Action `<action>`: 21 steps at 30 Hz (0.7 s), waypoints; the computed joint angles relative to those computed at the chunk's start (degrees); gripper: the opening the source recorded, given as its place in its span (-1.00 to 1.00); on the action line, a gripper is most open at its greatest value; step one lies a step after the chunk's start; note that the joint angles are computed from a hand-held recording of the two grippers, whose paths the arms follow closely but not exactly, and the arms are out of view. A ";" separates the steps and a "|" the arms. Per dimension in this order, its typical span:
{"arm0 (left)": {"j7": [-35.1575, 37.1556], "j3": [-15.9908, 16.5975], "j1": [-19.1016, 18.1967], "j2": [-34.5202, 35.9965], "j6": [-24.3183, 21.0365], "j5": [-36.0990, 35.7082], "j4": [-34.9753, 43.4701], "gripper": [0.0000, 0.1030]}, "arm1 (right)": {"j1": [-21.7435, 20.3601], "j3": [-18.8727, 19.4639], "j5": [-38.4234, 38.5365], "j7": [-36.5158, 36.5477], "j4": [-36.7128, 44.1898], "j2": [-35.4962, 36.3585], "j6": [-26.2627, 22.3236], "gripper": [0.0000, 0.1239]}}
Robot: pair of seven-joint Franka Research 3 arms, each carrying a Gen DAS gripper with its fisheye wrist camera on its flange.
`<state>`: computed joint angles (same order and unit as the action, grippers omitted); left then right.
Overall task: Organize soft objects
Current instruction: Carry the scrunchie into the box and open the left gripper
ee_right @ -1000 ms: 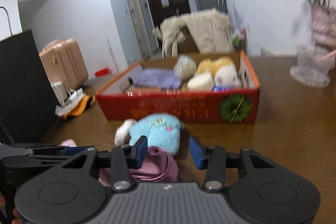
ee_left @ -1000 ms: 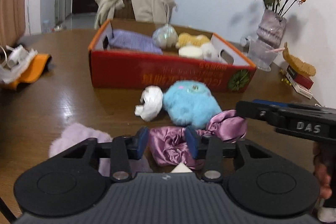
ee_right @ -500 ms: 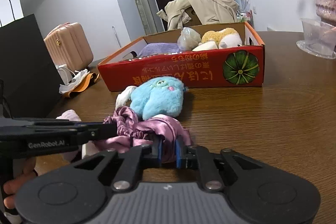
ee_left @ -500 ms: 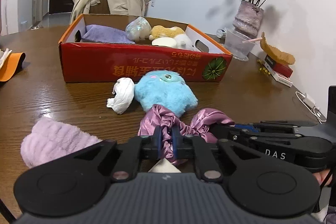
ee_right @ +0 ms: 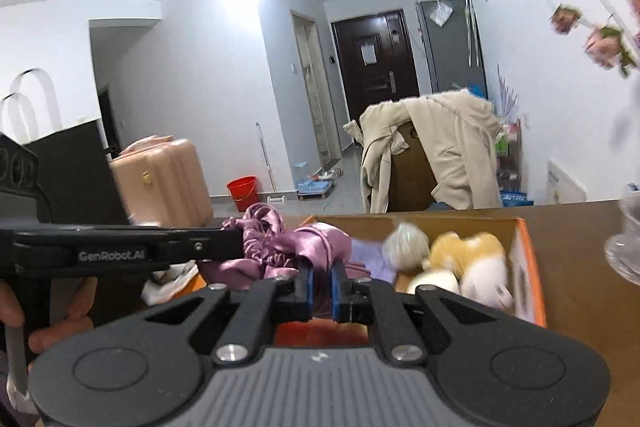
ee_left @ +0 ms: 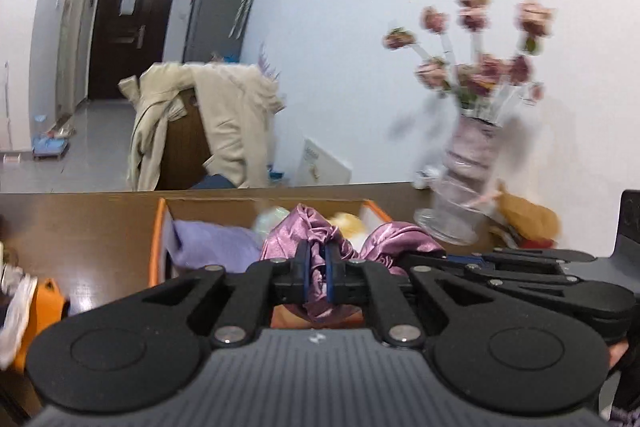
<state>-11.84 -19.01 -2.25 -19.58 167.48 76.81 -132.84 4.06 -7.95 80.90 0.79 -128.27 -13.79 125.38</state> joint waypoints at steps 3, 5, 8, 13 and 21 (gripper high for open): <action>7.40 3.24 0.77 7.12 -0.76 -5.22 4.43 -0.85 | 1.81 3.42 -2.83 7.47 9.57 10.07 3.37 -0.87; 11.46 5.25 0.95 11.88 -0.95 -9.02 6.91 -0.85 | 2.89 5.96 -6.00 12.36 14.70 15.73 7.71 -0.87; 16.17 7.25 0.18 17.68 -5.00 -14.43 10.33 -0.82 | 4.52 8.96 -13.47 19.37 20.66 22.24 13.53 -0.85; 12.72 10.19 -0.86 18.81 -3.08 -9.42 9.85 -0.46 | 6.06 11.25 -29.39 30.96 24.54 27.04 17.21 -0.75; 5.76 9.41 -0.55 13.86 -4.16 -2.71 6.86 -0.27 | 3.80 13.39 -26.36 28.60 23.54 25.95 15.49 -0.32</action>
<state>-6.08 -9.60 -2.80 -5.71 163.32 74.10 -125.98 7.86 5.45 54.54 29.39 -104.73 12.16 140.87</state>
